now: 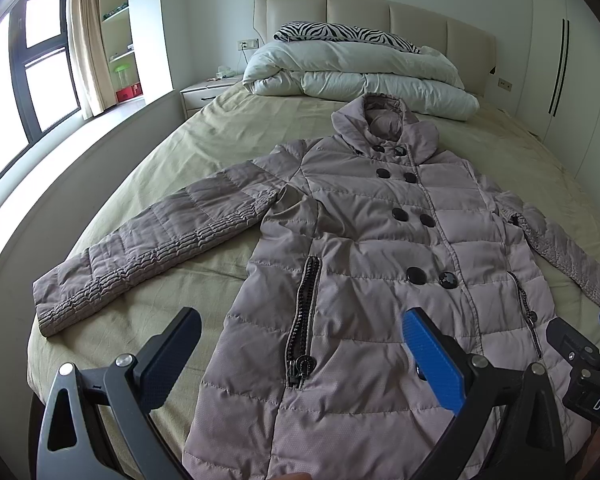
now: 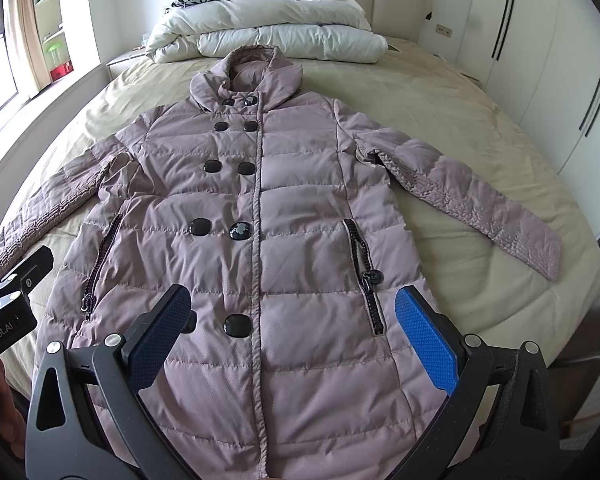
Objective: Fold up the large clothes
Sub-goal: 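Grasp the coat sleeve cuff with the right gripper and lift it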
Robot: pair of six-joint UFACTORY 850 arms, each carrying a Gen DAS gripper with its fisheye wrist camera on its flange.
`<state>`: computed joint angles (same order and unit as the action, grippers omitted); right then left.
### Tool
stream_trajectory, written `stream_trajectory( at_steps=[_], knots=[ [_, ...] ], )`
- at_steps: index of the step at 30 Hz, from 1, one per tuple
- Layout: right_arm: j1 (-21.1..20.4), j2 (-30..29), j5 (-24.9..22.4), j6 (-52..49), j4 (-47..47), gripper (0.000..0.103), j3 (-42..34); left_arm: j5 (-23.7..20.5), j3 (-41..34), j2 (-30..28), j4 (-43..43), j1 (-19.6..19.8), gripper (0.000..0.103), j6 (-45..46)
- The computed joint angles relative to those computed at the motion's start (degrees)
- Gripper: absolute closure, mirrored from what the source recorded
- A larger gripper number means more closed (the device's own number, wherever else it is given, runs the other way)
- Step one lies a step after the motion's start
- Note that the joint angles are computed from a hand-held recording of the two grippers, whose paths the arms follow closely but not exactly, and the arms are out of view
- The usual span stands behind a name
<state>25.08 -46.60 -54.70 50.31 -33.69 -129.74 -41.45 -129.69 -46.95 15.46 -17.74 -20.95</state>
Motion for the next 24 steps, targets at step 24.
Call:
stream_trajectory(
  at_steps=[24],
  knots=[
    [-19.85, 22.48, 43.95, 10.82, 24.42, 0.000, 42.43, -3.68, -6.69, -6.10, -36.09, 3.84, 0.000, 22.86]
  ],
)
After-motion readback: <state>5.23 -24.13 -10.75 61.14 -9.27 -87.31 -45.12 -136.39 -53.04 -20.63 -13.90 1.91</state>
